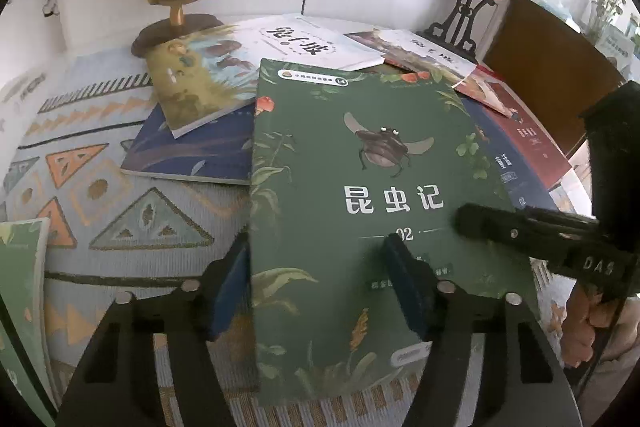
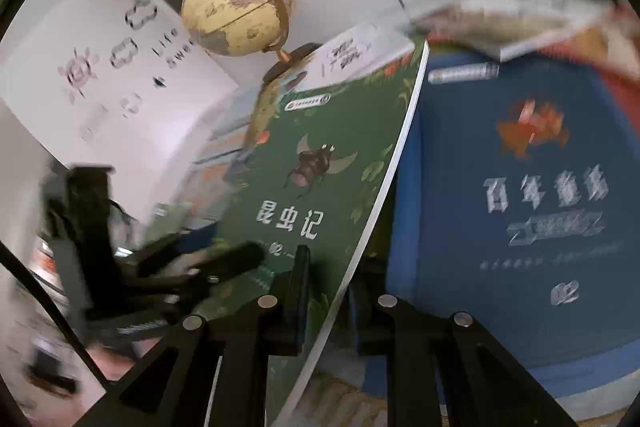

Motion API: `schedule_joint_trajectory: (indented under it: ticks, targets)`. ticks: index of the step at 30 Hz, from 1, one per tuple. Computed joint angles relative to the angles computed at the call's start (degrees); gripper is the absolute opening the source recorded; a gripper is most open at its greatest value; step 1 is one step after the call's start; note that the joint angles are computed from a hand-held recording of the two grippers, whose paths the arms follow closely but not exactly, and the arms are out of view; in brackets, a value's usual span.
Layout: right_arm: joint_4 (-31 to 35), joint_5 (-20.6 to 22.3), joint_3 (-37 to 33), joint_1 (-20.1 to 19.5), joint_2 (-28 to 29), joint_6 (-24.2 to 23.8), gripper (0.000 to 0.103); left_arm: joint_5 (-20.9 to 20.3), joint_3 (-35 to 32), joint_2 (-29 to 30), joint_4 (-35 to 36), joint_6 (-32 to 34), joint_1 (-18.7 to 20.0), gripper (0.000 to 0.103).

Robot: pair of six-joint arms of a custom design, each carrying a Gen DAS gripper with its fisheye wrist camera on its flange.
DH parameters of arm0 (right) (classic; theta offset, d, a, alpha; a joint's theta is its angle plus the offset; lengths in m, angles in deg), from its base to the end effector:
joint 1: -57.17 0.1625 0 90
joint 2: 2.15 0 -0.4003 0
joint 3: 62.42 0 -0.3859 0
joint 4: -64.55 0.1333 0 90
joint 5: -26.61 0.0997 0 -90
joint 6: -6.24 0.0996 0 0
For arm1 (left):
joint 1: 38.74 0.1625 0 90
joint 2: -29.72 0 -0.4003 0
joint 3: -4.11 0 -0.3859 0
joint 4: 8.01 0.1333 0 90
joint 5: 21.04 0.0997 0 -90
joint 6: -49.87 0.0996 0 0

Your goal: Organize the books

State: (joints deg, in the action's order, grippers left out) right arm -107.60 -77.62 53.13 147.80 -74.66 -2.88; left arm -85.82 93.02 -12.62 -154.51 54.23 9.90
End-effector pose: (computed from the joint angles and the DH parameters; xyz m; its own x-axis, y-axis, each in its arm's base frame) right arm 0.1148 -0.5394 0.2689 -0.9573 0.0196 0.2883 -0.1623 0.7890 -0.5926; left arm -0.3141 -0.6227 0.0803 -0.6760 0.5973 -0.4316 0.7043 0.6959 -0.1400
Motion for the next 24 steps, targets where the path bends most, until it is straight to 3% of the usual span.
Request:
schedule_joint_trajectory:
  ticks: [5,9,17,24]
  targets:
    - [-3.6,-5.9,-0.4,3.5,1.7,-4.2,0.015,0.5,1.0,-0.3,-2.4,0.4,-0.3,0.058]
    - [-5.0,-8.3,-0.1,5.2,2.4,-6.9,0.015,-0.7,2.1,-1.2,-5.0,1.2,-0.4,0.058]
    - [-7.5,-11.8,0.7,6.1,2.5,-7.3,0.015,-3.8,1.6,-1.4,-3.9,0.8,0.1,0.058]
    - [-9.8,-11.4,1.1,6.4,2.7,-8.8,0.015,-2.3,2.5,-1.6,-5.9,1.9,-0.6,0.058]
